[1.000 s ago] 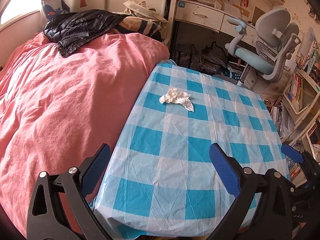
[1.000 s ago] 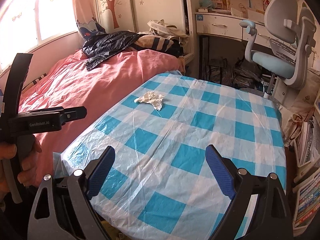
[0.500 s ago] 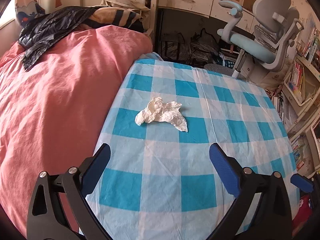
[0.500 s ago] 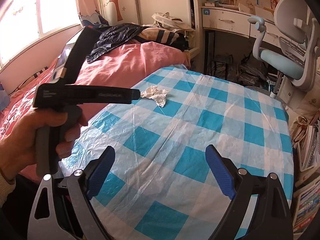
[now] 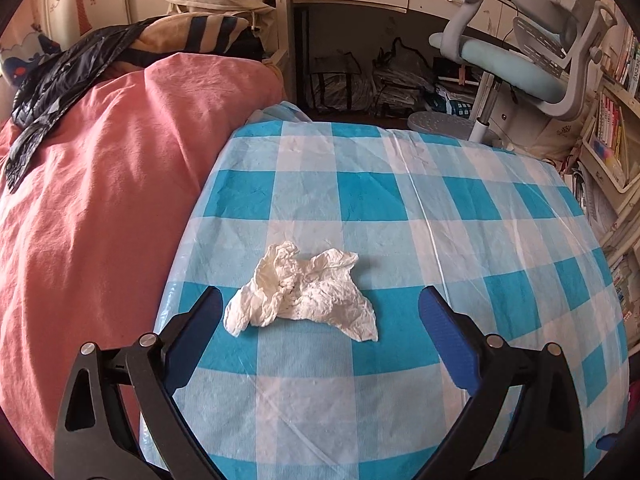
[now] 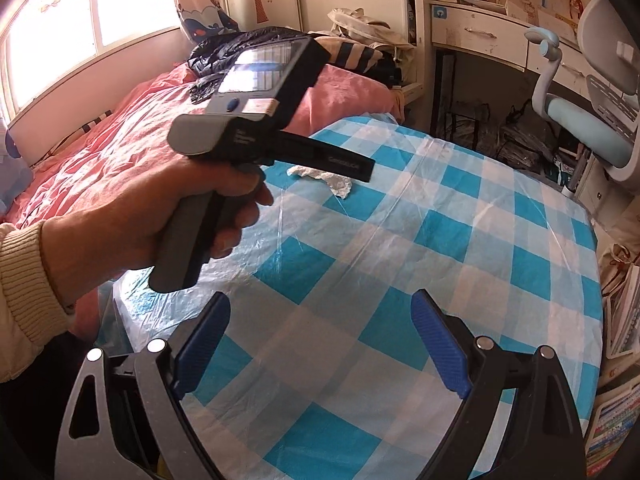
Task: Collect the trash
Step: 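Close the left gripper on the white tissue and lift it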
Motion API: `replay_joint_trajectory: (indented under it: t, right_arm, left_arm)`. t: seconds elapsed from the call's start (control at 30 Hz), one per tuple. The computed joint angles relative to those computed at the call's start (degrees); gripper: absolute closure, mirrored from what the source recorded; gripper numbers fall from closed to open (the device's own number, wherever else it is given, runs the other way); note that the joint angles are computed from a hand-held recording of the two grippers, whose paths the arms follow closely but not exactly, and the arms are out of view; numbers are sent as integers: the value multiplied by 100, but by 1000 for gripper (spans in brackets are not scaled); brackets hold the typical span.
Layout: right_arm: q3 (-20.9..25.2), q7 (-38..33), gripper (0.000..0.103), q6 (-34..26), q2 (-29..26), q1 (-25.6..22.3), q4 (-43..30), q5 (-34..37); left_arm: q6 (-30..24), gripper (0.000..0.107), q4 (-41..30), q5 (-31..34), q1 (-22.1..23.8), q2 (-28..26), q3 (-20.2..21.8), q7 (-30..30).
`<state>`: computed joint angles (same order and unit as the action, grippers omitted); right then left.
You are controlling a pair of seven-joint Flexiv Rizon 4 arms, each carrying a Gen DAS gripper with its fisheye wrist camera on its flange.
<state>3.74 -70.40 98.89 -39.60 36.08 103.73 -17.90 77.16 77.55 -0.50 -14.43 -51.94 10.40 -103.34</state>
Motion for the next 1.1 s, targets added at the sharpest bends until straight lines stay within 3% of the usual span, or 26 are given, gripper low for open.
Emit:
replay_joint_trajectory:
  t: [0.3,0.5,0.6,0.7,0.77,0.8,0.93,1.1]
  right_arm:
    - [286,-221,15,52,-41,-154,-60,-114]
    - [314,-243,15,35,-56,-170,-81,-97]
    - [302,-246,15,52,-56,-160,-77,-83]
    - [298,-249,15,61,-54,-156,-75,-74]
    - [271,-251,15,96,-37,-132,-56,-61]
    - [244,-250,15,121,-23,-109,-41,-50]
    - [-13,-219,15,307,71,98,61,73]
    - [-975,-270,15,812,266,889,352,632]
  left_arm:
    - [-444,25,-414,-115,224,-293,-221,206]
    - [-477,35,-461,-21,195,-335,-119,152]
    - [-433,49,-435,63,146,-316,-27,86]
    - [-361,70,-396,154,137,-294,-16,130]
    - [-361,92,-367,161,160,-265,-76,210]
    - [-367,97,-338,145,196,-242,-146,278]
    - [-261,101,-17,103,236,-29,-321,500]
    - [400,101,1005,41,160,718,-404,489]
